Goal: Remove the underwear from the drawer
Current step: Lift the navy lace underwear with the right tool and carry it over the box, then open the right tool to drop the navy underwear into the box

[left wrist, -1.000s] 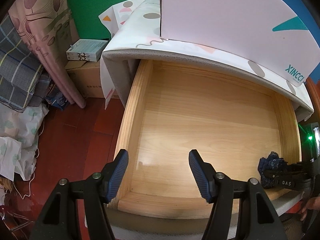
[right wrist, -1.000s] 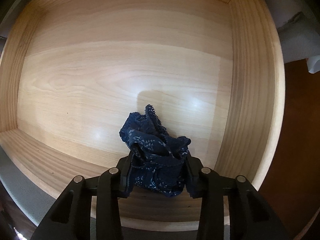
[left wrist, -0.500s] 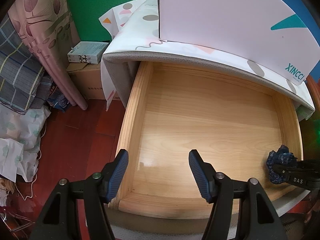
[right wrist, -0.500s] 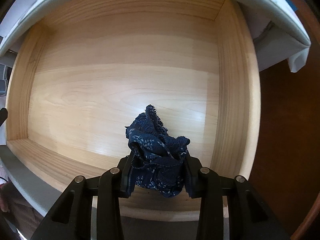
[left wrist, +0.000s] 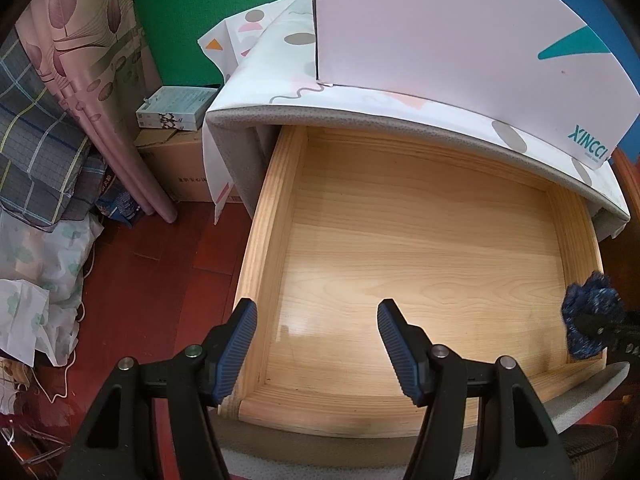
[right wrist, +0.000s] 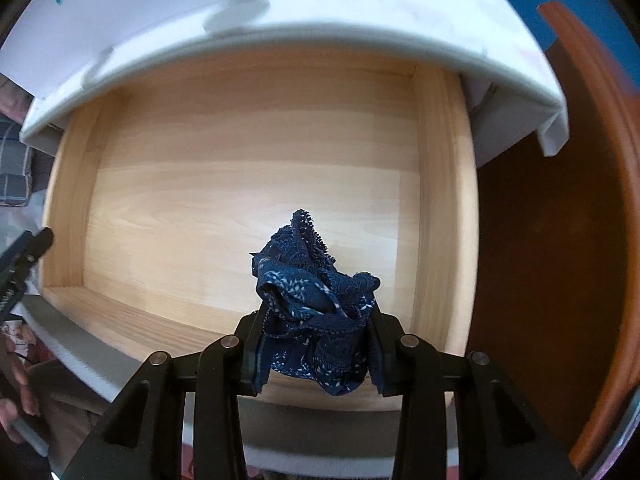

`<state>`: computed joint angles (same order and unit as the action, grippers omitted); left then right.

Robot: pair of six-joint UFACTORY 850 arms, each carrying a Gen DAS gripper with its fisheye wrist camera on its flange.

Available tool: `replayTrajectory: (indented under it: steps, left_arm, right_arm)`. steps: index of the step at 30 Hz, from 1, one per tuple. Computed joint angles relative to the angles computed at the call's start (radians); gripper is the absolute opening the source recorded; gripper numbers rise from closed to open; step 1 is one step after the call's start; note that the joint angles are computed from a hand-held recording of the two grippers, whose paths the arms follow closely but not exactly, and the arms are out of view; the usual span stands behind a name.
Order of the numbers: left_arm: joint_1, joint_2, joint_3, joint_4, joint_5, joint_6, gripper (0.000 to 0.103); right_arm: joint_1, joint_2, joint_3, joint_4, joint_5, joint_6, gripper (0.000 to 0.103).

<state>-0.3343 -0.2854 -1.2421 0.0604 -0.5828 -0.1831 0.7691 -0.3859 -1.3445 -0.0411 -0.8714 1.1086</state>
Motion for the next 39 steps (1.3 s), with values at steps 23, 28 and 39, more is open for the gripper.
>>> replayTrajectory:
  steps: [23, 28, 39]
  left_arm:
    - [-0.001, 0.014, 0.011, 0.011, 0.021, -0.007, 0.064]
    - [0.000, 0.014, 0.012, 0.011, 0.028, -0.008, 0.064]
    - [0.002, 0.015, 0.013, 0.005, 0.032, -0.003, 0.064]
  right_arm:
    - [-0.020, 0.057, -0.274, -0.254, -0.203, 0.049, 0.035]
    - [-0.037, -0.015, -0.422, -0.297, -0.230, 0.024, 0.035]
    - [-0.083, -0.247, -0.720, -0.283, -0.307, -0.079, 0.035]
